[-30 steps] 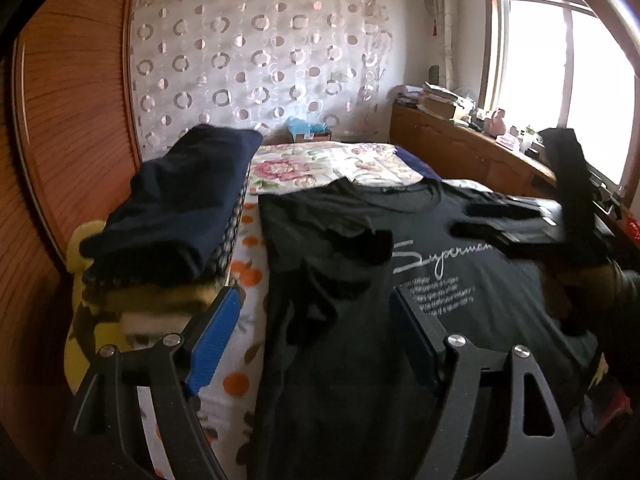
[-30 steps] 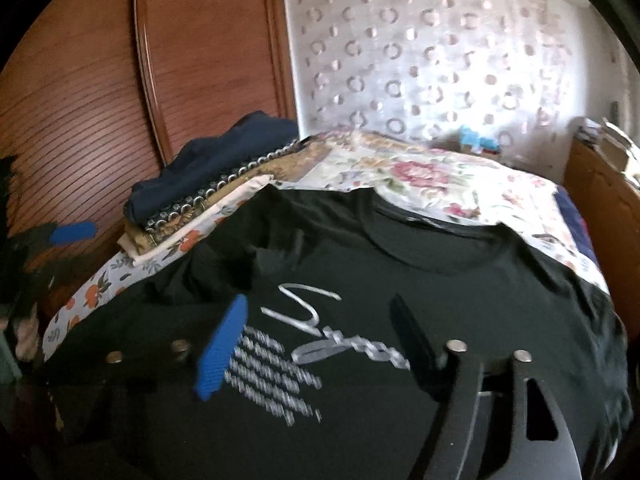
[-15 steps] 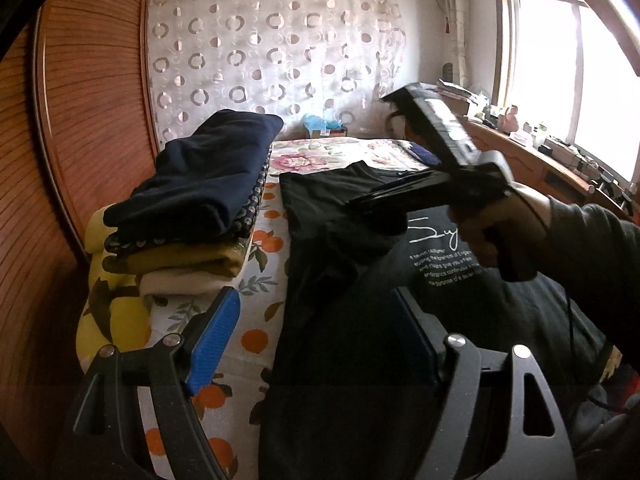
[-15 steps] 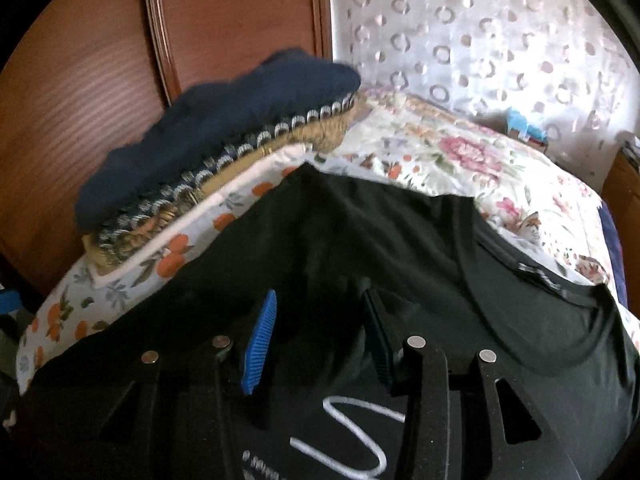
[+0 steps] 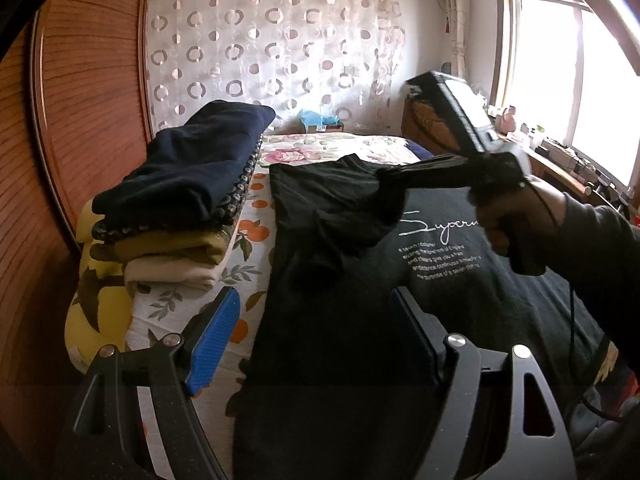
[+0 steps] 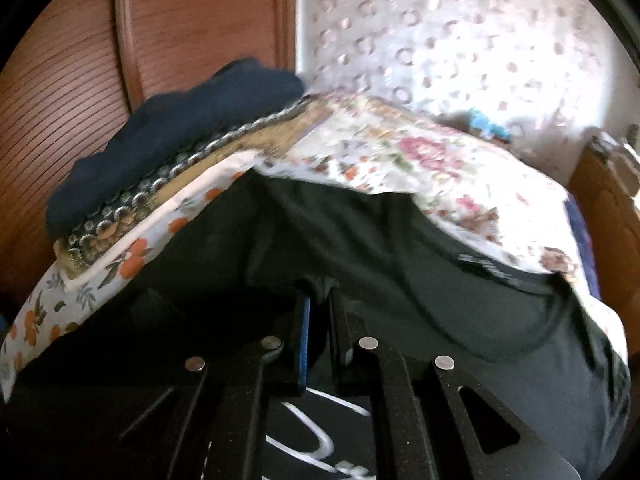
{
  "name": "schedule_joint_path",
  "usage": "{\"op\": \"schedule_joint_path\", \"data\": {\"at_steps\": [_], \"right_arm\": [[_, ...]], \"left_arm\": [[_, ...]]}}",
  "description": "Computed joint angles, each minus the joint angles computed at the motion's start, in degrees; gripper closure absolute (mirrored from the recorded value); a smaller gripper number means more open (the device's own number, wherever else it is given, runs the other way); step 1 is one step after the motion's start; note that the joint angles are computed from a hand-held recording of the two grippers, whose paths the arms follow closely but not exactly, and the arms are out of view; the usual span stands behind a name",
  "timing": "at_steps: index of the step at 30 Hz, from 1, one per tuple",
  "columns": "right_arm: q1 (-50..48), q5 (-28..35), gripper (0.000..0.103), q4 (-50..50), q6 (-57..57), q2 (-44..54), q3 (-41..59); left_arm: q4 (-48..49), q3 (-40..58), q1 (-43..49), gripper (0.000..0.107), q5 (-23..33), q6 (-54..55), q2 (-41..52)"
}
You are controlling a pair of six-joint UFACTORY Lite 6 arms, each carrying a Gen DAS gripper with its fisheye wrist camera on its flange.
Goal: Fold small clothes
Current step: 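Grasp the side edge of the black T-shirt with the right gripper, then fold the gripped side over toward the shirt's center with the right gripper, then release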
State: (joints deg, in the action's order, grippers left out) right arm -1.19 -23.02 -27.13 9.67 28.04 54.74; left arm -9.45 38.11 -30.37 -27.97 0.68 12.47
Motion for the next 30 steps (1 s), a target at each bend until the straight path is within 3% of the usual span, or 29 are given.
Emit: {"op": "schedule_joint_path", "data": {"at_steps": [2, 7, 8, 10, 12, 24, 30], "right_arm": [[-1.4, -1.8, 0.095, 2.8, -4.2, -1.4, -3.3], [-5.0, -3.7, 0.094, -1.6, -1.7, -5.6, -9.5], [-5.3, -4.1, 0.09, -0.2, -3.5, -6.2, -10.4], [-6.2, -4.2, 0.059, -0.6, -4.0, -7.3, -11.7], [-6.7, -1.6, 0.041, -5.1, 1.0, -7.4, -9.4], [-22.2, -1.9, 0.041, -23.6, 8.1, -15.6, -18.4], [-25.1, -2.4, 0.041, -31.3, 13.5, -17.0, -19.2]], "left_arm": [[-0.2, 0.8, -0.4, 0.029, 0.1, -0.2, 0.8], [-0.7, 3.2, -1.1, 0.029, 0.9, -0.5, 2.7], [-0.8, 3.9, -1.2, 0.029, 1.4, -0.4, 3.1], [-1.3, 5.2, -1.5, 0.029, 2.1, 0.1, 3.9], [-1.6, 6.8, -1.5, 0.029, 3.0, 0.5, 4.8], [-0.7, 17.6, -0.1, 0.029, 9.1, 0.1, 12.3], [3.3, 24.0, 0.3, 0.033, 13.0, -2.6, 15.9]]}}
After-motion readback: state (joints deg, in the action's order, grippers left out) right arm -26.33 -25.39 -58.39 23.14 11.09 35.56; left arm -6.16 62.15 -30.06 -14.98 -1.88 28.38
